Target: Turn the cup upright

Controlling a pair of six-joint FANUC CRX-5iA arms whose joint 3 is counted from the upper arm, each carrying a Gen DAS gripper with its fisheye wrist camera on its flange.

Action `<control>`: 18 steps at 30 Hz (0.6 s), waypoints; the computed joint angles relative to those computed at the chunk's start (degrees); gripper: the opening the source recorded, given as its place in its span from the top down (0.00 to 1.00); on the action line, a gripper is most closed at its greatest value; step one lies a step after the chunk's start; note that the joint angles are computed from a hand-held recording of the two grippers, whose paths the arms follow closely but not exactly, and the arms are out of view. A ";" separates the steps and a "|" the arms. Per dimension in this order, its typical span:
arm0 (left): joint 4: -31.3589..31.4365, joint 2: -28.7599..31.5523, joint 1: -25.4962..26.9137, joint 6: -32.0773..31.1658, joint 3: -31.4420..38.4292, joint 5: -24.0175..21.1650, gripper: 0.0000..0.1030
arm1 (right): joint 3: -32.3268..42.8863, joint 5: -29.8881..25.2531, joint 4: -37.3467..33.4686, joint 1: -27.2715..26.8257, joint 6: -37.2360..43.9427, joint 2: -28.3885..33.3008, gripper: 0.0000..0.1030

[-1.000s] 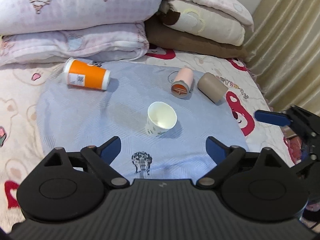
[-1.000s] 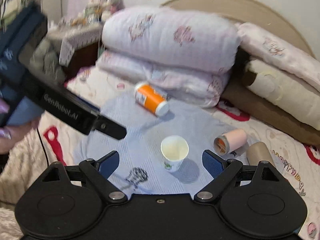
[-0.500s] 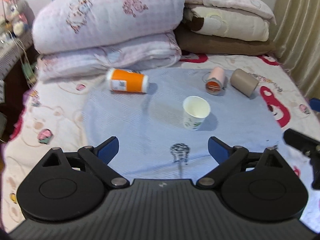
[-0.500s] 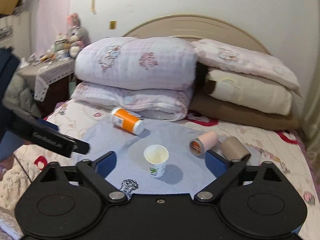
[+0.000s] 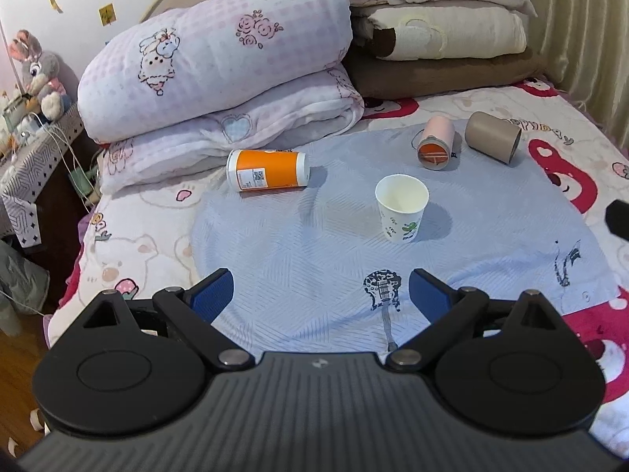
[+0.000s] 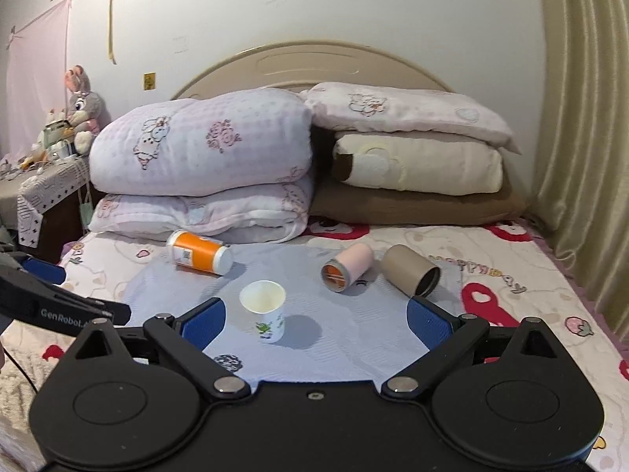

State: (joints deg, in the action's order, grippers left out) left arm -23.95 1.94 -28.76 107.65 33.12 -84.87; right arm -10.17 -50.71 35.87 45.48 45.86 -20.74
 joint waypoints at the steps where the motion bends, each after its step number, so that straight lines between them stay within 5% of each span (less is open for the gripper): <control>1: -0.22 -0.12 -0.24 0.35 -0.41 0.27 0.06 | -0.20 -0.29 0.34 0.12 -0.42 -0.12 0.03; 18: 5.29 -3.42 2.94 3.76 -6.16 4.37 0.06 | -1.33 -3.11 1.58 1.38 -1.77 -0.18 0.03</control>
